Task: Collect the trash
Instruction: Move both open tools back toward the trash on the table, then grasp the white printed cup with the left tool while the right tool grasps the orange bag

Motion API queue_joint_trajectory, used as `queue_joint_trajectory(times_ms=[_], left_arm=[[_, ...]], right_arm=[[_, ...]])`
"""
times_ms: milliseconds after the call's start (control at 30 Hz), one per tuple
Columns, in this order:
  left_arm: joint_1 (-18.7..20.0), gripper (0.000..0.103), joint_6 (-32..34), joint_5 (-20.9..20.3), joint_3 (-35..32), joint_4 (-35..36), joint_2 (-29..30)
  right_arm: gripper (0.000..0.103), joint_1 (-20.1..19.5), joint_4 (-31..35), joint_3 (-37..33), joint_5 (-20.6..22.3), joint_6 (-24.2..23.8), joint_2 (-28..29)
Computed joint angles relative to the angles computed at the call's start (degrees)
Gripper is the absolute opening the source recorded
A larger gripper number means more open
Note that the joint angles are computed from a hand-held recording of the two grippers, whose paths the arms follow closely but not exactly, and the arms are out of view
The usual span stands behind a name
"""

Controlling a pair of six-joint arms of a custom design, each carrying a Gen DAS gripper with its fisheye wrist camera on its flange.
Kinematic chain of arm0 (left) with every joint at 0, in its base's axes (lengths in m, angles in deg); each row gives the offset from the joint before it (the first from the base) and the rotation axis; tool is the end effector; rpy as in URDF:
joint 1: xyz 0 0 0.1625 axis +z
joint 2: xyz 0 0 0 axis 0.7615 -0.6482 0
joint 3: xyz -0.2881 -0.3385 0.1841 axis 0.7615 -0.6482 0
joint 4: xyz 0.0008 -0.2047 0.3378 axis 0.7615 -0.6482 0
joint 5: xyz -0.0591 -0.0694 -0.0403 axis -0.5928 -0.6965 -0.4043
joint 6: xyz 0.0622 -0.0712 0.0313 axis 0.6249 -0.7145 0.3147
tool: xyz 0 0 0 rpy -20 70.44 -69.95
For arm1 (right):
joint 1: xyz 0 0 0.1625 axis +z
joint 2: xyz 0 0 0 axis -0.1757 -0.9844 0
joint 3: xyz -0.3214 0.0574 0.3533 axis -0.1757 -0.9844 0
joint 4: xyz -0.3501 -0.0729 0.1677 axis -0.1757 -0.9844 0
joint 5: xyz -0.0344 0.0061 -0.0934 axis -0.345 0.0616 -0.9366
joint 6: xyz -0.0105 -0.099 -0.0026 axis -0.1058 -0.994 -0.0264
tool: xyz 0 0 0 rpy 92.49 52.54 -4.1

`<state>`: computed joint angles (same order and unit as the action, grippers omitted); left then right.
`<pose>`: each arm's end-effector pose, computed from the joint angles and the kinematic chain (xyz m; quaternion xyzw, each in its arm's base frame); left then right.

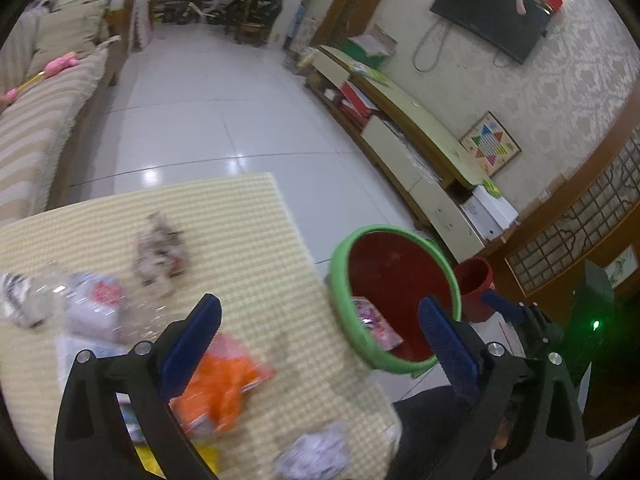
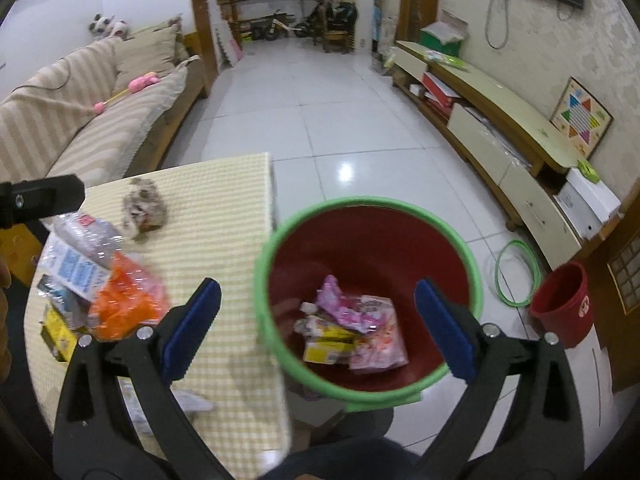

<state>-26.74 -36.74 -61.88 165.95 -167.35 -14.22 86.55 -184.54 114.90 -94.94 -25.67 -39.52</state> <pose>-0.3783 -0.3847 -0.0009 0.0155 0.9107 -0.3535 0.2133 0.0172 -0.4285 0.3520 0.3274 -0.8790 0.2305 0.2589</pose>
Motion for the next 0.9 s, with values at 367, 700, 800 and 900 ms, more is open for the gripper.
queue_joint_trajectory(times_ms=[367, 700, 800, 900], left_arm=[[-8.3, 0.095, -26.4, -0.1, 15.1, 16.4, -11.9], [-14.4, 0.095, -44.2, -7.0, 25.4, 19.5, -15.4], [-14.8, 0.095, -45.2, -8.3, 26.7, 16.6, -13.8], [-14.9, 0.095, -45.1, -9.5, 28.1, 11.0, -10.9]], right_arm=[[0.098, 6.4, 0.3, 5.9, -1.9, 2.2, 1.2], [0.098, 9.1, -3.4, 11.8, -3.6, 2.4, 5.9], [0.098, 9.6, -4.0, 12.4, -4.2, 2.4, 7.1], [0.098, 9.8, -4.8, 12.8, -4.9, 2.2, 8.5]])
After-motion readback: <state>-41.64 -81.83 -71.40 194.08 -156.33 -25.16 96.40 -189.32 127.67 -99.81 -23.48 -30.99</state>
